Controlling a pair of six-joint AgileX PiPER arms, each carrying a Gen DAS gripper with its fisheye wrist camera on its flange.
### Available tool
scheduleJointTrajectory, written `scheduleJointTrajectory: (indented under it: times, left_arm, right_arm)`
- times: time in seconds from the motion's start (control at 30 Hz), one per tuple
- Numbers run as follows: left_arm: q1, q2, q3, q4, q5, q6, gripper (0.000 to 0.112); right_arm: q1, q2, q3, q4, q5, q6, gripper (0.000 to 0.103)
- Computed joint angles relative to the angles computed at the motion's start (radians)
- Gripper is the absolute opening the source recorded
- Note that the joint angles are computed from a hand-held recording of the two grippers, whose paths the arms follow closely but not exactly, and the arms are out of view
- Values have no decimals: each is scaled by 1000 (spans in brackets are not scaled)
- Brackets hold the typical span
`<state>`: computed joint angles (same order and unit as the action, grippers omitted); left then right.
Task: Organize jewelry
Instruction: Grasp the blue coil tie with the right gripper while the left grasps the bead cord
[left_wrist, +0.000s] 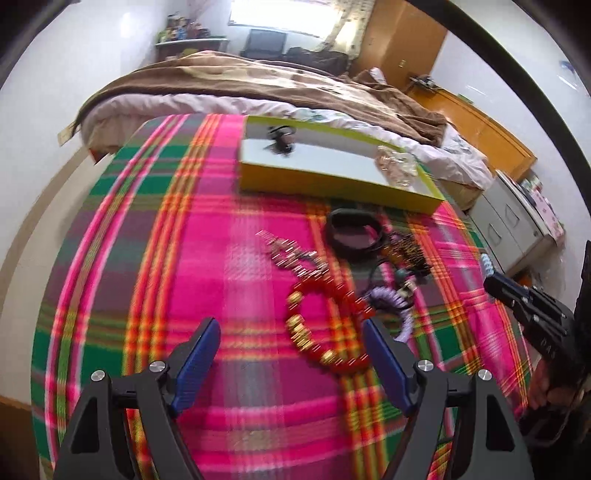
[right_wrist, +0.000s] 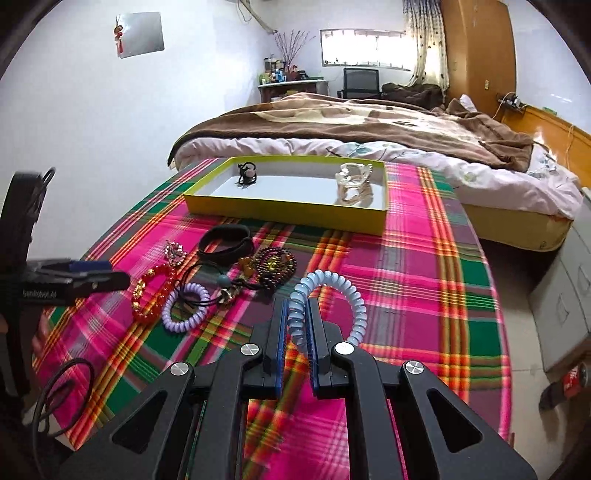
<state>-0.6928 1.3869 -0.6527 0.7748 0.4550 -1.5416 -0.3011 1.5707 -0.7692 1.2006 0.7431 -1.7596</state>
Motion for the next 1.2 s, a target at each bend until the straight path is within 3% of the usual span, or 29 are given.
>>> scheduleJointTrajectory:
  times: [0.13,0.43,0.7,0.9,1.03,1.2]
  left_arm:
    - [31,83,-105,-115,-62,205,79]
    - [51,270,-300,-326,-41,525,78]
    - [59,359,-378,-406,-32,644,76]
    - [26,412,-445,-341,29,619,76]
    - [3,437,-479,-268,85,567,58]
    - [3,421,-465,-263,85,555,37]
  right_arm:
    - [-37,6,-3,2,23,-9,10]
    - [-64,37,-19,-2,39,-6,10]
    - [-69,53,-32,1,44,-3,10]
    - [-67,58,-35,6,37,-2,10]
    - [-62,64,-35,7,32,3,10]
    - [-57,64,-33,9,24,1,10]
